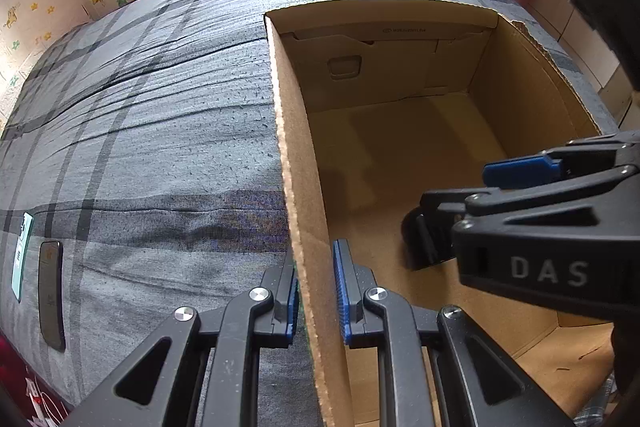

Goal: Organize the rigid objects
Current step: 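Move the right gripper back toward the white plug charger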

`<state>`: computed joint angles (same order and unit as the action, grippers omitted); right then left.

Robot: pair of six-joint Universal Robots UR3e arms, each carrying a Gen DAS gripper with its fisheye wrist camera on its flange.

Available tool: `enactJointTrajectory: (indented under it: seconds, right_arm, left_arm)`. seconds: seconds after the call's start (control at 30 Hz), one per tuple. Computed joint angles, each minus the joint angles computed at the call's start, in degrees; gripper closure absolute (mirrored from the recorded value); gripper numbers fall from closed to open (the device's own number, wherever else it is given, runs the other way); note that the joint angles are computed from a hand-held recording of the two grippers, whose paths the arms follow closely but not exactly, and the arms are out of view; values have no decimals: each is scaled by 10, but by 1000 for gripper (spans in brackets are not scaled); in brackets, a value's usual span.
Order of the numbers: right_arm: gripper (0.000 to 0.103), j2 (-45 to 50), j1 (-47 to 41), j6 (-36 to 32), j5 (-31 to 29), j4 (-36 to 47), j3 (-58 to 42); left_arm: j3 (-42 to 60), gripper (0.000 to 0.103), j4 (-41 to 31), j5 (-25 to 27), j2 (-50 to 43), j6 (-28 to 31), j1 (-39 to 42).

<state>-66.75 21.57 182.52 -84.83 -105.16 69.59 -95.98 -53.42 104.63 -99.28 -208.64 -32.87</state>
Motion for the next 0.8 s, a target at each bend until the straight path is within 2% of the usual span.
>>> enactJointTrajectory:
  seconds: [0.07, 0.3, 0.53, 0.8]
  right_arm:
    - [31, -8, 0, -1, -3, 0, -1]
    - [25, -31, 3, -9, -26, 2, -8]
    - [13, -61, -9, -18, -50, 21, -20]
    - [5, -130, -64, -43, -33, 49, 10]
  left_arm:
    - [1, 86, -2, 1, 0, 0, -1]
    - [5, 86, -4, 2, -4, -2, -2]
    - [6, 86, -4, 3, -5, -1, -3]
    - [4, 86, -2, 4, -5, -2, -3]
